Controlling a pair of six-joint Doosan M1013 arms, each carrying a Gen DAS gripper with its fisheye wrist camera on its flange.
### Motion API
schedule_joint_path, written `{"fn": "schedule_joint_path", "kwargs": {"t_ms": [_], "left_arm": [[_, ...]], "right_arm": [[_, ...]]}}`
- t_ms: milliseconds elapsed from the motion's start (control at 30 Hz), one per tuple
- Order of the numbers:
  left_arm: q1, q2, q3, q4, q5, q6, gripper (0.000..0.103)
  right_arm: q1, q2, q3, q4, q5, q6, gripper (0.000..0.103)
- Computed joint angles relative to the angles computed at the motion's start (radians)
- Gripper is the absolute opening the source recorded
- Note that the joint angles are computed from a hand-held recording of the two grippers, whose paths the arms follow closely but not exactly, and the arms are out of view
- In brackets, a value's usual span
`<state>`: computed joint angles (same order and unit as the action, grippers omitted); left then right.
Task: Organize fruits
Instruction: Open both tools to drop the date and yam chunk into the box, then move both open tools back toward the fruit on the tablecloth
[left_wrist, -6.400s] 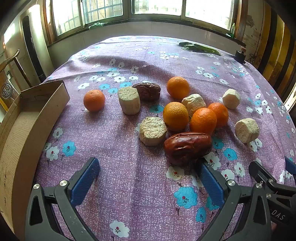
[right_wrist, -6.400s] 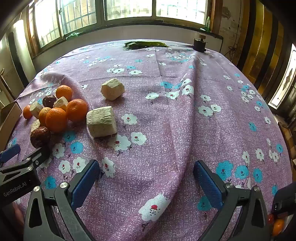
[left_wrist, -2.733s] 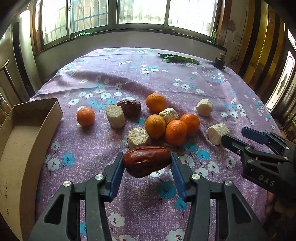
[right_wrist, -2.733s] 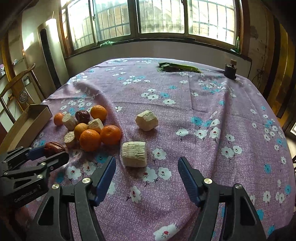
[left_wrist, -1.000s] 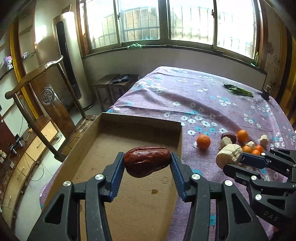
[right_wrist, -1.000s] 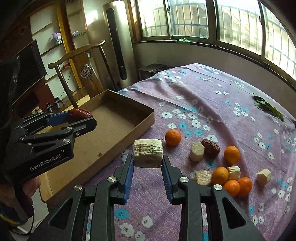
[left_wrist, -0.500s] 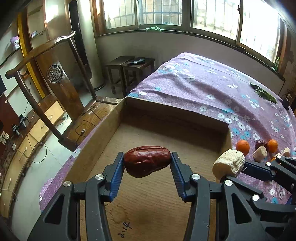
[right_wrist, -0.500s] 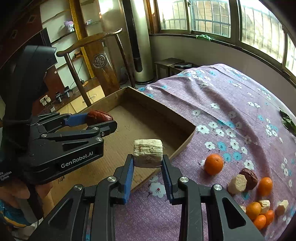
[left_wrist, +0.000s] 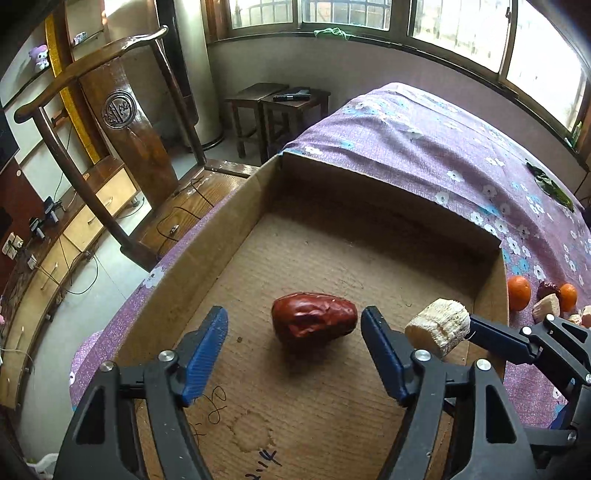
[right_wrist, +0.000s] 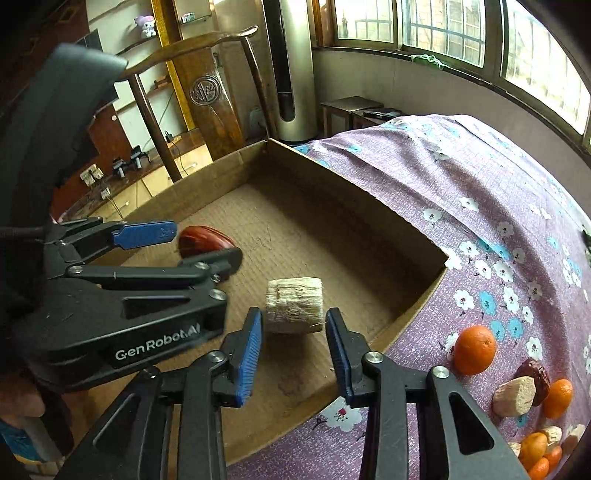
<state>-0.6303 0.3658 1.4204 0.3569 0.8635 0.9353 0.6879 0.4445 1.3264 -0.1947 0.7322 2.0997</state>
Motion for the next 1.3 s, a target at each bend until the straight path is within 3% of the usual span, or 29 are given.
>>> {"fn": "schedule_joint_path", "kwargs": {"t_ms": [167, 300, 400, 633, 933, 1300], "left_arm": [[-0.011, -0.030, 0.031, 0.025, -0.037, -0.036, 0.081], [-0.037, -0.063, 0.069, 0.072, -0.076, -0.066, 0.082], [-0.055, -0.084, 0.090, 0.066, -0.103, -0.061, 0.085], [-0.099, -0.104, 0.108, 0.006, -0.147, -0.013, 0.087], [-0.165, -0.073, 0.082, -0.090, -0.150, 0.123, 0.087], [-0.216, 0.002, 0.012, -0.150, -0.125, 0.257, 0.087]], "right_arm": [[0.012, -0.052, 0.059, -0.052, -0.036, 0.055, 0.054], [0.024, -0.107, 0.125, -0.141, -0.058, 0.174, 0.066], [0.030, -0.146, 0.176, -0.205, -0.075, 0.266, 0.066], [0.035, -0.240, 0.302, -0.320, -0.031, 0.472, 0.068], [0.040, -0.347, 0.442, -0.379, 0.042, 0.656, 0.068], [0.020, -0.399, 0.514, -0.390, 0.048, 0.717, 0.070]]}}
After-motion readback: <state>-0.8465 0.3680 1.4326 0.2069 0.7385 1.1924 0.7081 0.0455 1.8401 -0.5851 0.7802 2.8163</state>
